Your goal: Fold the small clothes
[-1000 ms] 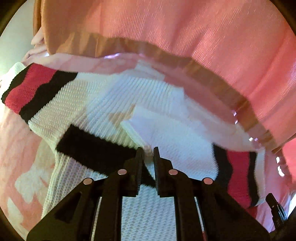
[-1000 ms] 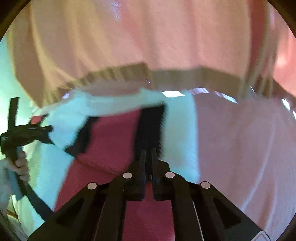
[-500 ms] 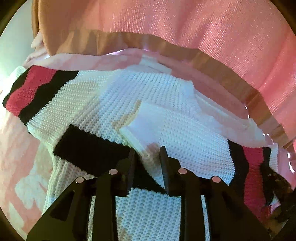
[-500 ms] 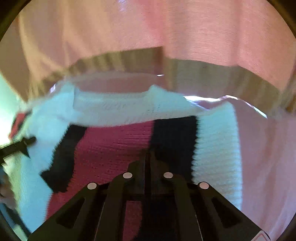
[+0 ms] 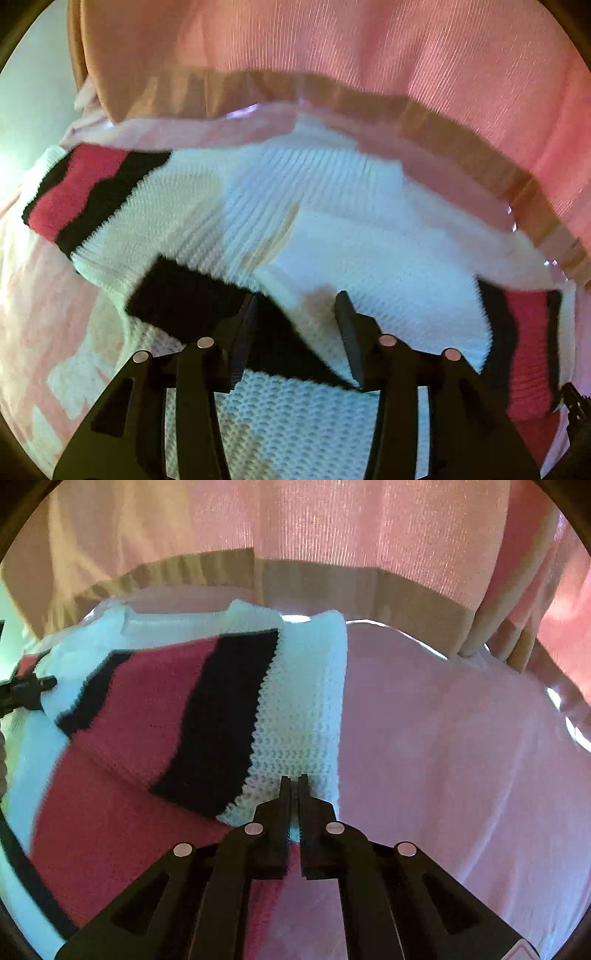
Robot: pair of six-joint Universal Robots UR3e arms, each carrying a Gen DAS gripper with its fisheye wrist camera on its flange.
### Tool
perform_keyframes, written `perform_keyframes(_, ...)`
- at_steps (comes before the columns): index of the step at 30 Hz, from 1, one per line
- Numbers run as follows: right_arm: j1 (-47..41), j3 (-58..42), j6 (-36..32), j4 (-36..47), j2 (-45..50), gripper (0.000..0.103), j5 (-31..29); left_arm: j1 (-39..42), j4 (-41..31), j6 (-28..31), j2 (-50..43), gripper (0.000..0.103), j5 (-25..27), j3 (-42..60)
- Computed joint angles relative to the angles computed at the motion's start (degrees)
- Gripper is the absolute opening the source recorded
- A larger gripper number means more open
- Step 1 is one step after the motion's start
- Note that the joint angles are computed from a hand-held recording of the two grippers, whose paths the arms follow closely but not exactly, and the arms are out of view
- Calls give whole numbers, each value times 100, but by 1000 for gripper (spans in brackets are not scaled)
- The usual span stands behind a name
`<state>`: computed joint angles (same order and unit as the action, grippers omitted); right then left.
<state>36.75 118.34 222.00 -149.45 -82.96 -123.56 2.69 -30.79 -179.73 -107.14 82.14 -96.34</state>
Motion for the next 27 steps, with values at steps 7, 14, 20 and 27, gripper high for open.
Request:
perform_keyframes(7,1232,-723,1008,615,-148,4,-644,332,-180,-34,684,44,-478,-200)
perform_keyframes(14,2324,-1797,1152,375,905,8,-1200,1772,-220,-245,1337,78,-1137,-417)
perform_keyframes(20,2597,-2806,246,263,1901,21,-1386,3275,-371,-583,-33,79,-878,944)
perform_keyframes(27,2437,-3017,-110,-25,2358,25,-967,3618,-1442,-630,-2254,69,-331,3807)
